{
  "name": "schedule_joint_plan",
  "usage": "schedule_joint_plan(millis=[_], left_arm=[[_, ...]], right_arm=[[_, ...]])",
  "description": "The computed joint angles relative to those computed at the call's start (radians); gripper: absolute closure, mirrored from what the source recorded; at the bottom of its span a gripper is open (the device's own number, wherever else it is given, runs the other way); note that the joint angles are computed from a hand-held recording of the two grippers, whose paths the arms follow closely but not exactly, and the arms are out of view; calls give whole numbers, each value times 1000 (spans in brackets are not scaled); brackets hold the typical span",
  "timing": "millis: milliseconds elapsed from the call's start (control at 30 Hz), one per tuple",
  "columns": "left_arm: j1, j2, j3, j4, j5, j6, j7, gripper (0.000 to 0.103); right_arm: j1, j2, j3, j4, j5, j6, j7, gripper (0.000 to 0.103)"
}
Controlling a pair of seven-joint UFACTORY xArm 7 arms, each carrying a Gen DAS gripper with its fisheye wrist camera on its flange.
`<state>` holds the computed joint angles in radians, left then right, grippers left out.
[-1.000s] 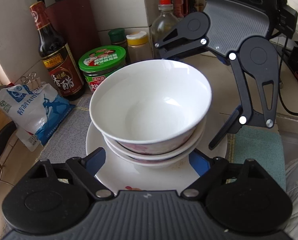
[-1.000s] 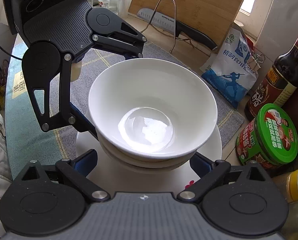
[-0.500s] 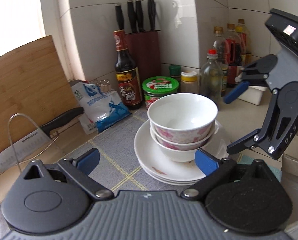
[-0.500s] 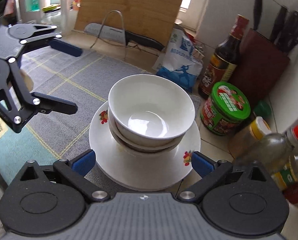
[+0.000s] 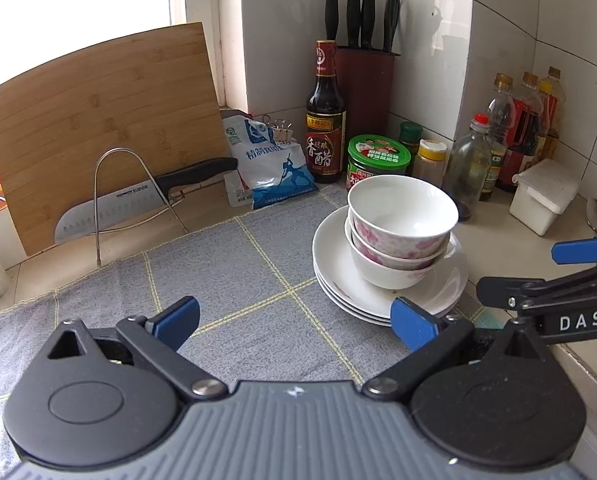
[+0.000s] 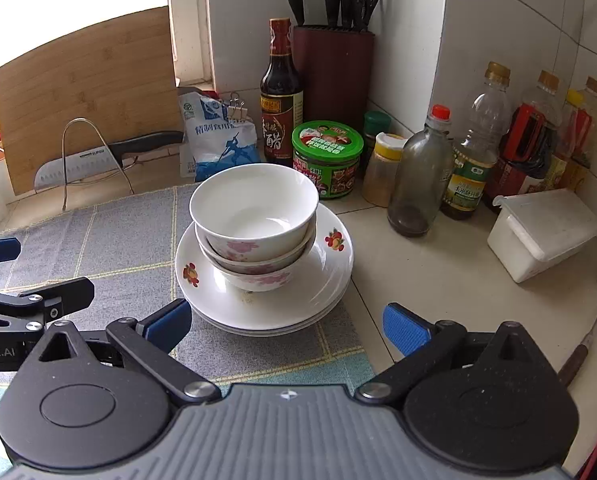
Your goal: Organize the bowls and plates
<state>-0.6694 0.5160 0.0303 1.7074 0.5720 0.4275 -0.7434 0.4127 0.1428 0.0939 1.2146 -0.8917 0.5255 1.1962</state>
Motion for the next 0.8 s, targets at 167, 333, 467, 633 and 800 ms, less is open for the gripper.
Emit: schedule_joint_plan(millis=[167, 333, 467, 633, 800], left_arm=[[-8, -24, 5, -18, 17, 6, -24, 2], [-20, -32, 18, -19, 60, 15, -73, 2], [-15, -36, 11, -22, 74, 18, -92, 2], [-13, -35, 9, -17, 87, 28, -110, 2], [-9, -30, 4, -7, 94, 30, -109, 2]], right_arm=[[14, -42, 15, -15, -75, 46, 78, 0], [8, -51, 32, -9, -107, 58, 107, 0], [6, -50, 38, -4, -114, 59, 114, 0], [6, -44, 38, 2, -116, 49, 111, 0], [8, -44, 38, 4, -115, 50, 114, 0]])
